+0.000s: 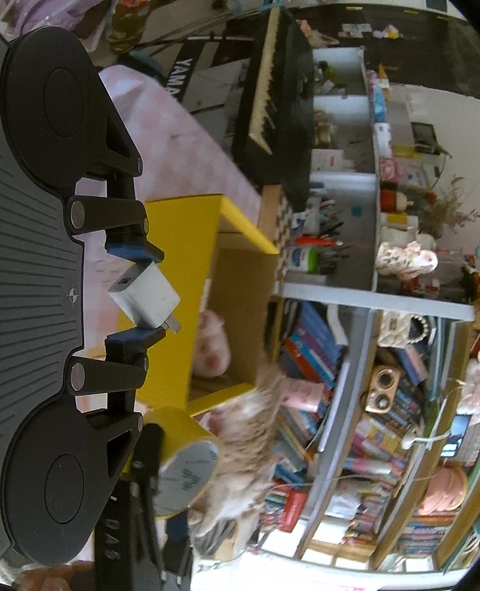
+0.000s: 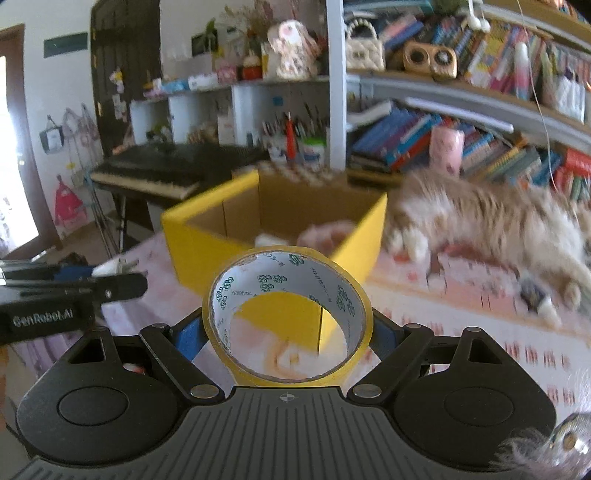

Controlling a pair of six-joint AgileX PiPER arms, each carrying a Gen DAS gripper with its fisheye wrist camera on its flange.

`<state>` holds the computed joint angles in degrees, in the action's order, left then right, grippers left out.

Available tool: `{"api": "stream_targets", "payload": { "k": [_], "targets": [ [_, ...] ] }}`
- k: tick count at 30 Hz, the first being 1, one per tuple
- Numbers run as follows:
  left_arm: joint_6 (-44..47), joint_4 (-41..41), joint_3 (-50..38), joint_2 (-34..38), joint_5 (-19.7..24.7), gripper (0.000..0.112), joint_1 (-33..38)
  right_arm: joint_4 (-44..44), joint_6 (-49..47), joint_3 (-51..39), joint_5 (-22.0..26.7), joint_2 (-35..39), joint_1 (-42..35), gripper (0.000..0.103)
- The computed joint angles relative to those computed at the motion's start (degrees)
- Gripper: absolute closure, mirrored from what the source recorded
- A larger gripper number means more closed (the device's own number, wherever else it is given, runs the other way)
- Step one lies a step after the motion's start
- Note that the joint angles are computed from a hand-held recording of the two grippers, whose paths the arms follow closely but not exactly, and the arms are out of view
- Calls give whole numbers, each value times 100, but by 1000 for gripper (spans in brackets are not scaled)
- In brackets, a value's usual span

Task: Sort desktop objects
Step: 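Carry the charger and tape roll in both tools over the yellow box, then lower both tools into the box and open them, releasing charger and tape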

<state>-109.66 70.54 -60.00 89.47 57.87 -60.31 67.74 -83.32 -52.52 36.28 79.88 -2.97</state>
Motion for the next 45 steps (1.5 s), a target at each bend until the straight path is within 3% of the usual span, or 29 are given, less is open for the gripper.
{"api": "stream_targets", "payload": {
  "k": [14,21,34,42,45],
  "targets": [
    [915,384,-1600,1060,-765,77,1441,731,-114,-2792,161,1942,306,18],
    [1832,-212,-2708,1895,-967,77,1870,533,400,-4180,274,2928,375,18],
    [3751,-1807,-4317,3226,-693,77,2221,-670,1831,-6482,1133,4563,505,18],
    [4628,-2678,-4866,3645,-372,76,2303,-1313,2640,-7938,1784,5469,562,18],
    [4746,-2815,-4956,3672,-347,70,2340,-1535,2962,-8472,2039,5776,574,18]
  ]
}}
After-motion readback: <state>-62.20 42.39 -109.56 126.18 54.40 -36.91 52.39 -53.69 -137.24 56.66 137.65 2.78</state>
